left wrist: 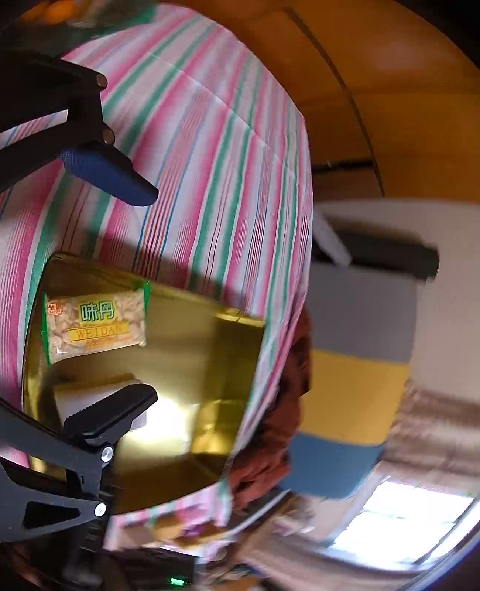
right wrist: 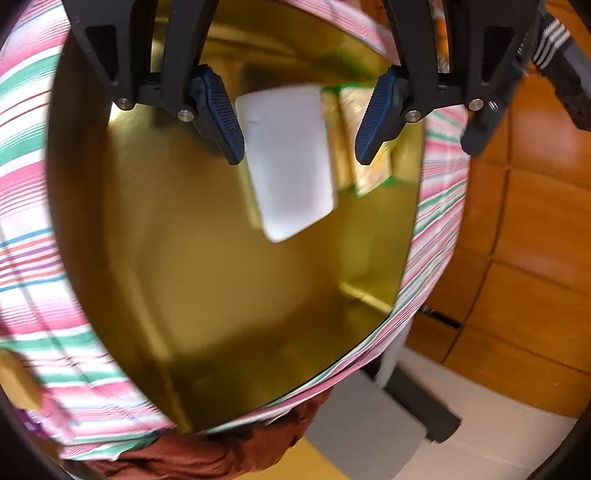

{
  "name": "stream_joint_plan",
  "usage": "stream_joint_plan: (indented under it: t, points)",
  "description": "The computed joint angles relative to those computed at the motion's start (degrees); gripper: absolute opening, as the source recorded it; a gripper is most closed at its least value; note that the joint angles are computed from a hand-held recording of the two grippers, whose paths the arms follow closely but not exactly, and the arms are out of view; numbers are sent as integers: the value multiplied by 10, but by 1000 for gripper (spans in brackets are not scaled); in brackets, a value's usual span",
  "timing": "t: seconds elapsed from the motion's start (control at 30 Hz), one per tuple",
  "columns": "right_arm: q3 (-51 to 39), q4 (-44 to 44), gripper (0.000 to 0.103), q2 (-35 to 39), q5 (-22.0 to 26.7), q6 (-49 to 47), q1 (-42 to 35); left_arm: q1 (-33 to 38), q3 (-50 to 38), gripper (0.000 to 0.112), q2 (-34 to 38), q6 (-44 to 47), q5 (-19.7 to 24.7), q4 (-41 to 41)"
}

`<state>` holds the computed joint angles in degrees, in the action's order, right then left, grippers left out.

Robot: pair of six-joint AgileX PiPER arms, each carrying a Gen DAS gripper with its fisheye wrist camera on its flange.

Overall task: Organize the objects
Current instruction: 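Carry the snack bag and white sponge into the gold tray and release both, then grasp the cream tea box with the left tool while the right tool grasps the yellow knit toy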

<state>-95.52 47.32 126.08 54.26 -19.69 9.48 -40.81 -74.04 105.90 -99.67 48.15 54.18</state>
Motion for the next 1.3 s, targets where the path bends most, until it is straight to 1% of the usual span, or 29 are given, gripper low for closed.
stream_joint_plan:
  t: [0.07,0.17,0.2,0.23,0.37,0.4,0.53,0.7,0.83,0.93,1.0,1.07,1.17,1.2,1.27,1.3]
  points:
    - [11,8,63,-8,5,-11,4,-3,22,98,-17,-49,-4,14]
    - [49,36,63,-40,-8,-63,1,-13,36,98,-30,-89,1,30]
    - [53,43,63,-44,-4,-75,-2,-16,36,98,-30,-94,4,32]
    - [57,45,63,-49,-3,-84,-4,-20,33,98,-29,-97,7,33]
    - [90,31,63,-91,-31,-118,-10,-31,22,101,-21,-106,4,25]
    - [105,24,63,-107,-47,-132,-11,-34,18,102,-18,-112,1,23]
    - [148,10,63,-157,-86,-177,-26,-41,-6,103,2,-103,-14,3]
    - [195,35,63,-203,-122,-245,-66,-60,-50,103,31,-79,-11,-13]
    - [242,82,63,-243,-146,-324,-123,-76,-105,103,64,-37,-11,-31]
    - [264,107,63,-259,-171,-364,-163,-95,-177,103,107,25,6,-52]
    - [274,125,63,-260,-181,-392,-197,-108,-231,103,139,71,19,-63]
    - [275,127,63,-253,-192,-397,-221,-118,-297,103,176,138,32,-87]
    - [271,118,63,-233,-203,-396,-259,-132,-360,103,212,190,27,-103]
    - [271,116,63,-226,-213,-397,-271,-134,-376,103,221,206,20,-113]
    - [275,126,63,-214,-241,-418,-291,-138,-422,103,246,239,19,-136]
    - [280,131,63,-207,-278,-428,-298,-140,-445,103,258,256,24,-147]
